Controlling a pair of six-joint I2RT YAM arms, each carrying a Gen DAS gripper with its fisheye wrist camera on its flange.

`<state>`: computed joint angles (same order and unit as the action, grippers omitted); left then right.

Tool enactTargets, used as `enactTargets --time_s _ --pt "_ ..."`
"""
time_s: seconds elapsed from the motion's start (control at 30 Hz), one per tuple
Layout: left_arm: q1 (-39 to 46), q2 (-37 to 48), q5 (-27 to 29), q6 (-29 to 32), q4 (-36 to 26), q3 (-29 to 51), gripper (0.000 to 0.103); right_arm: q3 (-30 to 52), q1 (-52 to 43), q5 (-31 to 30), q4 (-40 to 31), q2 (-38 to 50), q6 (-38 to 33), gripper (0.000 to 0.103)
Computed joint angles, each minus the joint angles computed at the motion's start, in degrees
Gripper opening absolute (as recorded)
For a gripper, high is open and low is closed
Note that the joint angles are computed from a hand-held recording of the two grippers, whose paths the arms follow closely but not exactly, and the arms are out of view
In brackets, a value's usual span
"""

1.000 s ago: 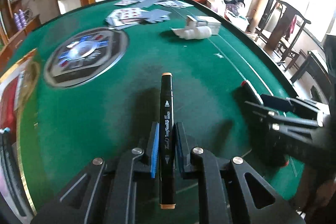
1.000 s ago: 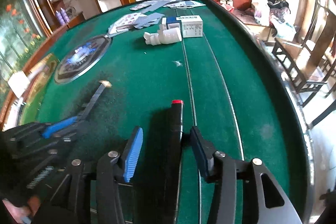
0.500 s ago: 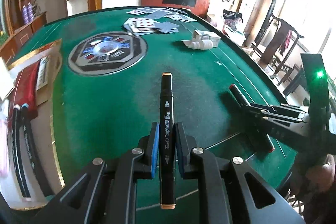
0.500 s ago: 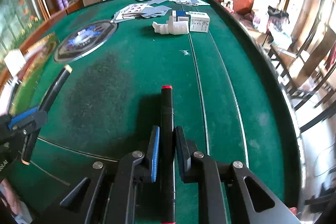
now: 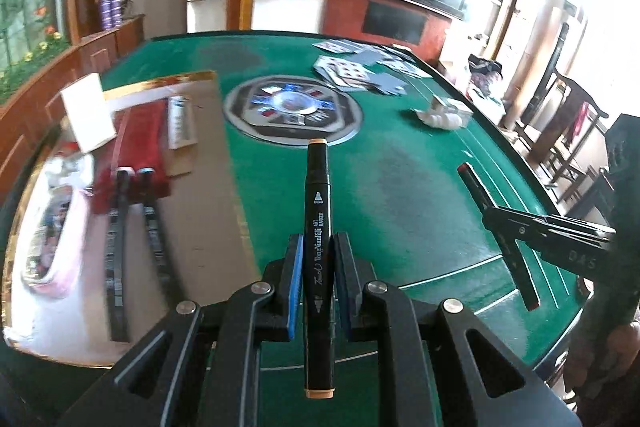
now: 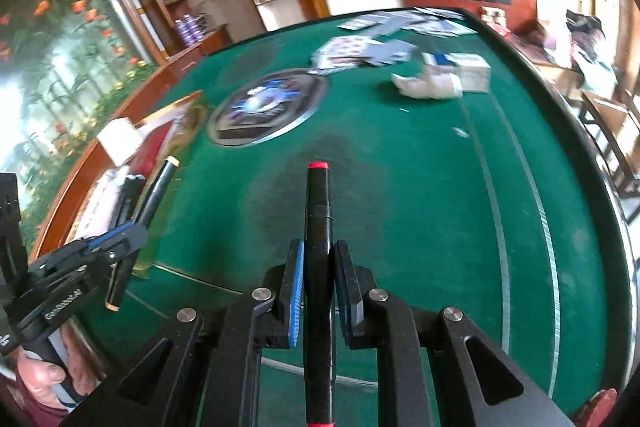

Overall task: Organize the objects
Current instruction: 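Carry both markers to the tray and lower them in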

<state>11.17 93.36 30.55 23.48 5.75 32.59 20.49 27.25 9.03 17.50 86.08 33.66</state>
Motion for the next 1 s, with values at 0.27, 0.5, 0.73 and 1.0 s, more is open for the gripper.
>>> enactTargets --time_s 0.27,0.5,0.73,1.0 --pt "6.92 2.69 -0.60 0.30 1.59 3.02 0.014 10.14 5.95 -1.59 -1.39 6.85 0.81 0.015" --pt "11.98 6.58 -1.22 0.29 3.01 6.51 0.014 21.69 10.43 -2.53 -4.18 15.13 0.55 0.015" --pt "14.57 9.47 -0.98 -0.09 3.59 9.35 0.014 33.82 13.63 -3.33 -9.31 23.51 -0.87 0.015" --pt "14.58 14.00 -2.04 -0.54 3.83 12.71 0.014 46.38 14.55 -3.23 -15.76 32.27 -1.65 0.016"
